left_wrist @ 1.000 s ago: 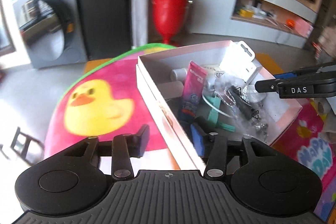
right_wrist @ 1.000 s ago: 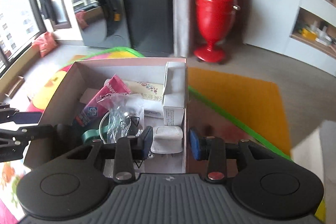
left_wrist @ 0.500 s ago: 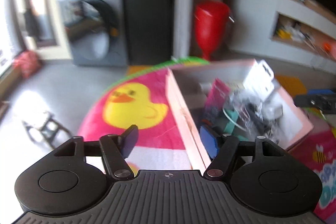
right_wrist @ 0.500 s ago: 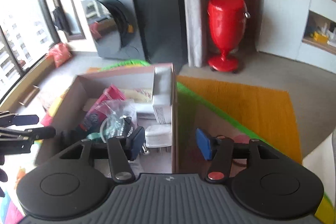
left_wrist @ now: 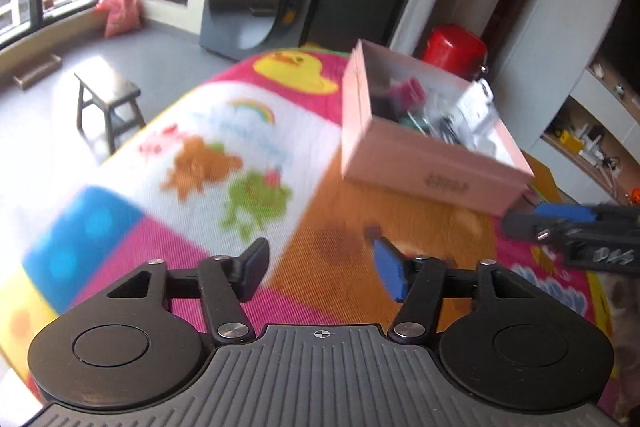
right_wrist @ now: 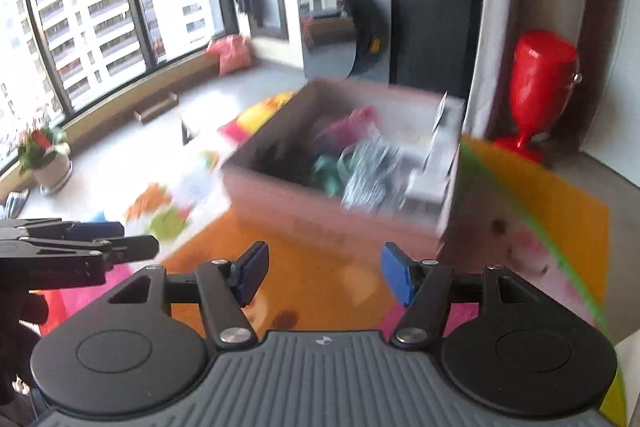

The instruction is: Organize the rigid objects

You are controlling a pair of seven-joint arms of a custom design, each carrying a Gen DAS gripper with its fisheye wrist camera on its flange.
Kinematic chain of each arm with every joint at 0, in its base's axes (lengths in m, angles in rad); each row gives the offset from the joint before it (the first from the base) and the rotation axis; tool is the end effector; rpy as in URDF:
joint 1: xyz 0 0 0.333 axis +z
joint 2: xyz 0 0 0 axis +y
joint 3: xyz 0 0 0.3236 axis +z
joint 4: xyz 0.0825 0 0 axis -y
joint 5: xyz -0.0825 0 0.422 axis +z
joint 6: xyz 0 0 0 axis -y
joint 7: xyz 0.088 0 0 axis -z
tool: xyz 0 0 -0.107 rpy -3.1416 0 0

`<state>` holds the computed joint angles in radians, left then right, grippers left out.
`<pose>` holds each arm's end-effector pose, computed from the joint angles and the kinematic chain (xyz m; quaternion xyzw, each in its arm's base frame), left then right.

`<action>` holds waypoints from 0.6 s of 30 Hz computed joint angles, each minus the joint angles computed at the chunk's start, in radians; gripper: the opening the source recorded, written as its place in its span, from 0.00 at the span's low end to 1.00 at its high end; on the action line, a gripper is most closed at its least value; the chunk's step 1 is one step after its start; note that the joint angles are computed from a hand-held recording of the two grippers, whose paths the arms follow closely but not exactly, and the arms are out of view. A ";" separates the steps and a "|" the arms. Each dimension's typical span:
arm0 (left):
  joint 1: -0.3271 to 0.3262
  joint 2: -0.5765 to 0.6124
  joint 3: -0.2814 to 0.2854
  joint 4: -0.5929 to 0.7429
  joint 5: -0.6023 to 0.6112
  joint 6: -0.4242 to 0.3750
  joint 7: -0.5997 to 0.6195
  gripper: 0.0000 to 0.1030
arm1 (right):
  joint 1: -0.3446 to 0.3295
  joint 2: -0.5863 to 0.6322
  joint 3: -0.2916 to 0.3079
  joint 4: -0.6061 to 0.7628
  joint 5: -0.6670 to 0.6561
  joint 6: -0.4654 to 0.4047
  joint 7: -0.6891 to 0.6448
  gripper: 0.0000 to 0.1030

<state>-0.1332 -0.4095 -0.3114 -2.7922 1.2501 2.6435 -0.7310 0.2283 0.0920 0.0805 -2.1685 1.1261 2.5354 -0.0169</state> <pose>0.3528 -0.1821 0.3103 -0.8478 0.3546 -0.2693 0.2882 0.5744 0.1721 0.3588 -0.8889 0.2526 -0.0604 0.3773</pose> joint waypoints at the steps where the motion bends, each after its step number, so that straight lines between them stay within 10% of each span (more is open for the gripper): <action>1: -0.013 -0.003 -0.016 0.000 -0.009 -0.024 0.008 0.50 | 0.002 -0.008 0.000 -0.021 -0.007 0.010 0.017 0.61; 4: -0.058 0.002 -0.061 0.015 -0.019 -0.101 0.033 0.49 | -0.001 -0.041 -0.010 -0.092 -0.023 -0.003 0.068 0.61; 8: -0.082 0.058 -0.057 0.042 0.030 -0.082 -0.009 0.12 | 0.003 -0.082 -0.019 -0.163 -0.028 0.016 0.082 0.61; 18: -0.199 0.156 -0.080 0.175 -0.143 -0.416 0.127 0.13 | 0.025 -0.123 -0.030 -0.200 0.114 0.167 -0.013 0.61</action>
